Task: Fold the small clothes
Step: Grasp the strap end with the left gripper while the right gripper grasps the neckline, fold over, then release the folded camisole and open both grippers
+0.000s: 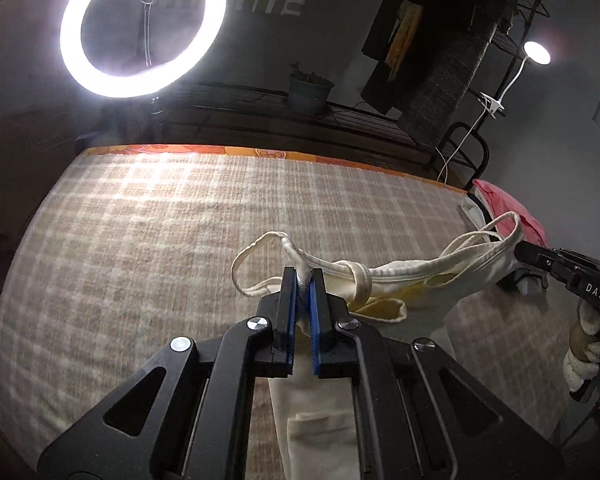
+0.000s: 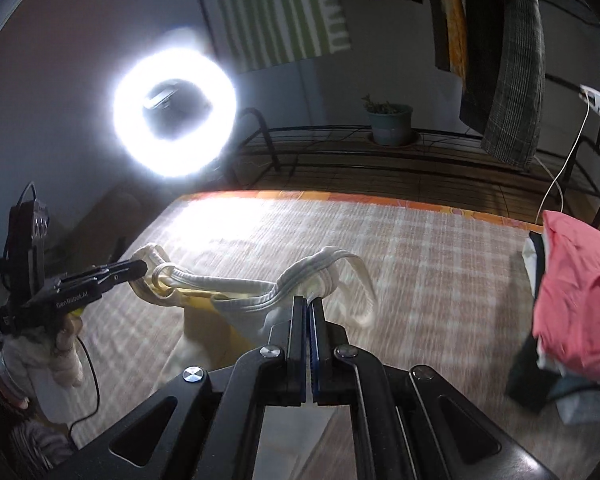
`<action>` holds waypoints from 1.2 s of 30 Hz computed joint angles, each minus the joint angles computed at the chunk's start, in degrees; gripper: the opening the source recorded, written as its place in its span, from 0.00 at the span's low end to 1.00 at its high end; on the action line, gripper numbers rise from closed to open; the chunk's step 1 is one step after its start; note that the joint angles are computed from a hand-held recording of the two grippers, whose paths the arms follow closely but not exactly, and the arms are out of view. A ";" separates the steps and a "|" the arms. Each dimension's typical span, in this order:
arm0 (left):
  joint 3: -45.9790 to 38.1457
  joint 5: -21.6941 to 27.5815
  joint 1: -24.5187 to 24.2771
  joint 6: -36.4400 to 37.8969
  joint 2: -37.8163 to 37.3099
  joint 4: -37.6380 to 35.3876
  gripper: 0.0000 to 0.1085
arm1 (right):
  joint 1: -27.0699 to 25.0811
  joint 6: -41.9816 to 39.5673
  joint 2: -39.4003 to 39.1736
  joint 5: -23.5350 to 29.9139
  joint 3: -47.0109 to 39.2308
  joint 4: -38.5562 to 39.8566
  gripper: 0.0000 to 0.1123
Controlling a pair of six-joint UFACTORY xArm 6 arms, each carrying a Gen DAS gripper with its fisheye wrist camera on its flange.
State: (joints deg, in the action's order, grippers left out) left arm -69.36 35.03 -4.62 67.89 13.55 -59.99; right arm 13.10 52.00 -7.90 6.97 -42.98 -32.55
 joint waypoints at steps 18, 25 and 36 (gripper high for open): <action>23.52 -2.94 4.28 7.56 -12.30 11.84 0.05 | 16.10 10.28 -11.91 16.56 14.21 -5.79 0.07; 23.97 6.23 8.47 7.26 -19.12 13.18 0.05 | 17.03 9.03 -21.11 15.85 18.98 -1.39 0.13; 13.25 1.36 -1.36 -0.54 -9.63 14.72 0.05 | 13.35 -1.60 1.23 8.86 4.54 7.27 0.13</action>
State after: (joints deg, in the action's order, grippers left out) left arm -56.11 36.39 -5.97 67.35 3.93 -45.28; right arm 26.46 50.40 -6.67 15.83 -38.44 -25.27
